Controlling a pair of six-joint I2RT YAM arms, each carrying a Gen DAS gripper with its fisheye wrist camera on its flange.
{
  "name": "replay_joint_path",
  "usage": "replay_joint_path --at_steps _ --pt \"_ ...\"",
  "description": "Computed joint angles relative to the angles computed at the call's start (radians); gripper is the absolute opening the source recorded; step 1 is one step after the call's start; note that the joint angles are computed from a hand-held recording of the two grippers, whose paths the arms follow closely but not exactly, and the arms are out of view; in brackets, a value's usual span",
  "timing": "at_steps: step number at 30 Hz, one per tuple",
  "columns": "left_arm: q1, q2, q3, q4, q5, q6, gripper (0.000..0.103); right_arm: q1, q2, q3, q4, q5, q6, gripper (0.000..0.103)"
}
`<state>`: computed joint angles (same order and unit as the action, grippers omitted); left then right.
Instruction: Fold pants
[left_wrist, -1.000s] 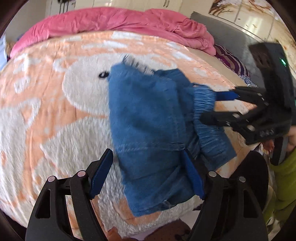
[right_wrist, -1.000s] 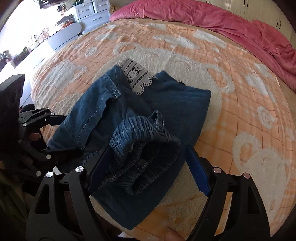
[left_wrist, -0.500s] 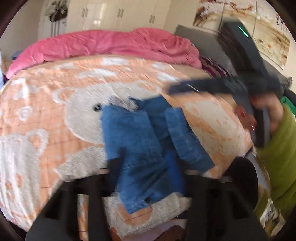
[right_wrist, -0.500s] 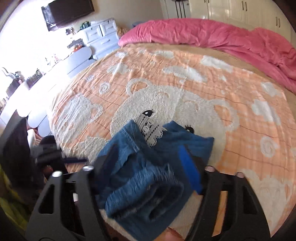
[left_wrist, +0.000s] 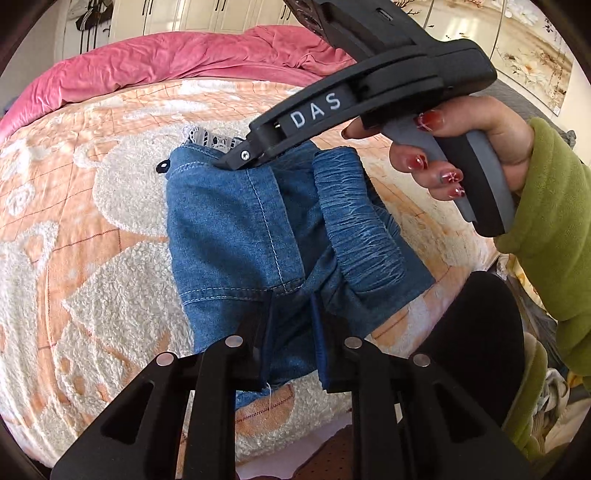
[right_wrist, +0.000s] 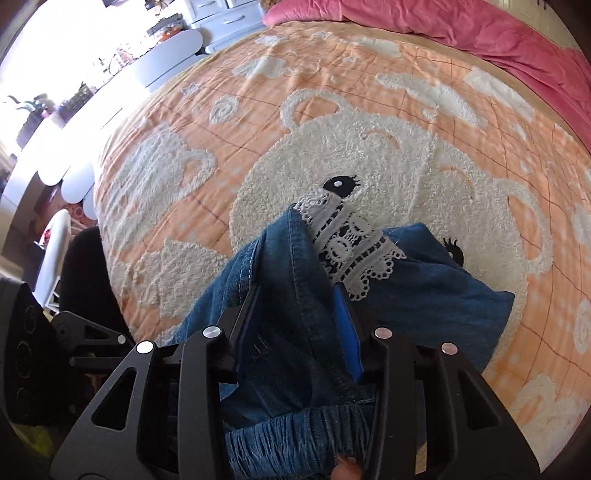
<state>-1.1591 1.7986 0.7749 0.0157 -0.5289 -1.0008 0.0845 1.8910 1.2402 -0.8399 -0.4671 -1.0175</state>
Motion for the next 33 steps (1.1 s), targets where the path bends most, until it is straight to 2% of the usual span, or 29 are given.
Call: replay_joint_path --at_steps 1,3,4,5,6,7,9,13,16,21,24,28,33 --pt "-0.003 -0.007 -0.009 0.004 0.000 -0.004 0.018 0.009 -0.005 -0.010 0.025 0.026 0.010 0.044" --pt "-0.003 -0.015 -0.015 0.008 0.003 -0.010 0.018 0.028 0.000 -0.026 0.057 0.059 0.022 0.045" --pt "-0.002 -0.015 -0.015 0.008 0.003 -0.011 0.018 0.033 0.008 -0.029 0.068 0.063 0.025 0.041" --pt "-0.002 -0.020 -0.021 0.008 0.003 -0.015 0.018 0.040 0.004 -0.042 0.083 0.068 0.026 0.035" --pt "-0.002 -0.025 -0.025 0.008 0.003 -0.017 0.018 0.048 -0.010 -0.066 0.106 0.071 0.028 0.009" --pt "-0.002 -0.031 -0.032 0.012 0.004 -0.023 0.018 0.056 -0.039 -0.099 0.147 0.082 0.036 0.005" --pt "0.001 -0.038 -0.037 0.014 0.006 -0.026 0.018 0.066 -0.108 -0.157 0.234 0.093 0.060 0.003" --pt "0.001 -0.039 -0.028 -0.005 -0.010 -0.031 0.019 0.060 -0.068 -0.080 0.205 0.081 0.118 0.003" --pt "0.005 -0.046 -0.032 -0.009 -0.008 -0.037 0.019 0.070 0.007 -0.061 0.235 0.098 0.150 0.004" --pt "0.013 -0.044 -0.037 -0.004 -0.005 -0.037 0.019 0.027 0.115 0.026 0.182 0.014 0.229 0.006" --pt "0.013 -0.038 -0.028 -0.009 -0.002 -0.037 0.019 0.023 0.082 -0.007 0.203 0.010 0.234 0.008" --pt "0.011 -0.033 -0.021 -0.018 0.000 -0.041 0.019 0.000 0.035 -0.033 0.209 -0.007 0.256 0.023" --pt "0.007 -0.024 -0.018 -0.012 0.000 -0.048 0.019 -0.074 -0.040 -0.062 0.193 -0.073 0.244 0.031"
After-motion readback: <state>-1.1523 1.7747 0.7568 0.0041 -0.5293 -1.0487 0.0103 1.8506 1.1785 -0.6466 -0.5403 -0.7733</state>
